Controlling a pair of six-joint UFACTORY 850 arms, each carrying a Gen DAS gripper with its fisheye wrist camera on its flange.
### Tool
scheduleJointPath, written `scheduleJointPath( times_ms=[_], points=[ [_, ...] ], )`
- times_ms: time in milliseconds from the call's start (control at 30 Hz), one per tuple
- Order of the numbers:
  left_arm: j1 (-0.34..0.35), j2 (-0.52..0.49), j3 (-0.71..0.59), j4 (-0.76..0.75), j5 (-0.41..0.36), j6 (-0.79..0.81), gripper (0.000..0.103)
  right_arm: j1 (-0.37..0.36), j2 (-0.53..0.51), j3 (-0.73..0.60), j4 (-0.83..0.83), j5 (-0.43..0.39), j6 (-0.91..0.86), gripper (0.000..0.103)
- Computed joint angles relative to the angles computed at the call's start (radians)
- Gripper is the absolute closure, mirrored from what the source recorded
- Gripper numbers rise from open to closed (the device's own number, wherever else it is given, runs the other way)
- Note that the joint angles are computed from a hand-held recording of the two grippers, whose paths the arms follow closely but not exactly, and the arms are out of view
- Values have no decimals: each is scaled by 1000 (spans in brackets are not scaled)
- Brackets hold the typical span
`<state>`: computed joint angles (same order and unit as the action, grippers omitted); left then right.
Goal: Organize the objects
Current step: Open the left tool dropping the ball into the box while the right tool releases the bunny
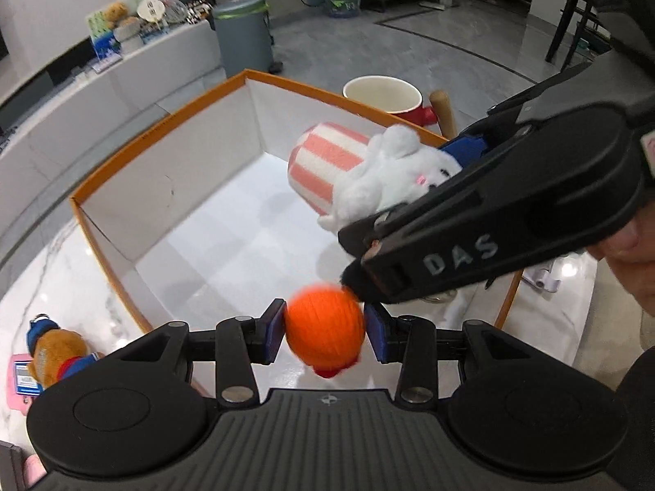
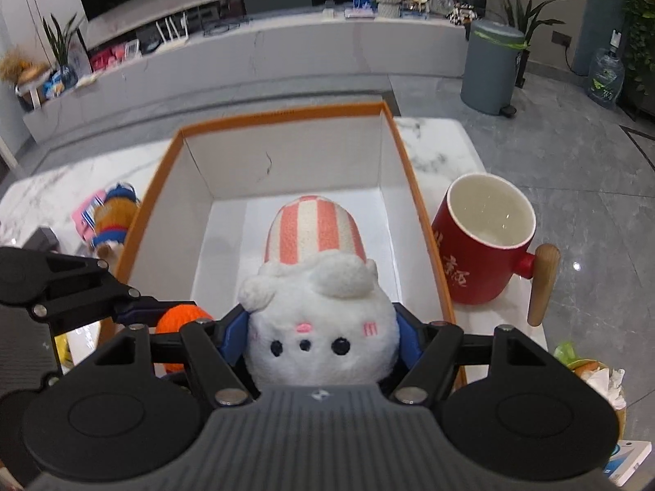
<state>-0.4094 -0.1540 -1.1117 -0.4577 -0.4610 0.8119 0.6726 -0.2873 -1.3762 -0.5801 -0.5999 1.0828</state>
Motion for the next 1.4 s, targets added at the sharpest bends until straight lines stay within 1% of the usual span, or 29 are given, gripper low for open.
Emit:
scheduleJointPath(
  times_ms=[267, 300, 433, 567, 800, 967, 1000, 1100, 1400],
  points=[
    [-17, -27, -16, 116, -31, -81, 57, -24, -56, -52, 154, -48, -170, 31],
    [-16, -28, -15, 114, -30, -80, 59, -26, -65, -61, 167, -58, -189, 31],
    [-6, -45, -34, 101, -50, -90, 60, -20, -90, -90, 168, -101, -230, 30],
    [-4, -41, -31, 106, -52, -95, 61, -12, -111, -115, 172, -150, -279, 29],
    [-5, -27, -20, 122, -46, -103, 61, -9, -127, -142, 182, -205, -279, 27],
    [-3, -13, -14, 118, -44, -102, 61, -7, -122, -140, 187, -207, -269, 26],
    [-1, -9, -12, 118, -44, -103, 60, -5, -123, -144, 180, -212, -265, 25],
    [4, 0, -7, 98, -45, -85, 51, 3, -121, -149, 162, -229, -257, 25],
    [10, 40, 6, 88, -35, -71, 51, 27, -115, -173, 122, -272, -241, 25]
  ],
)
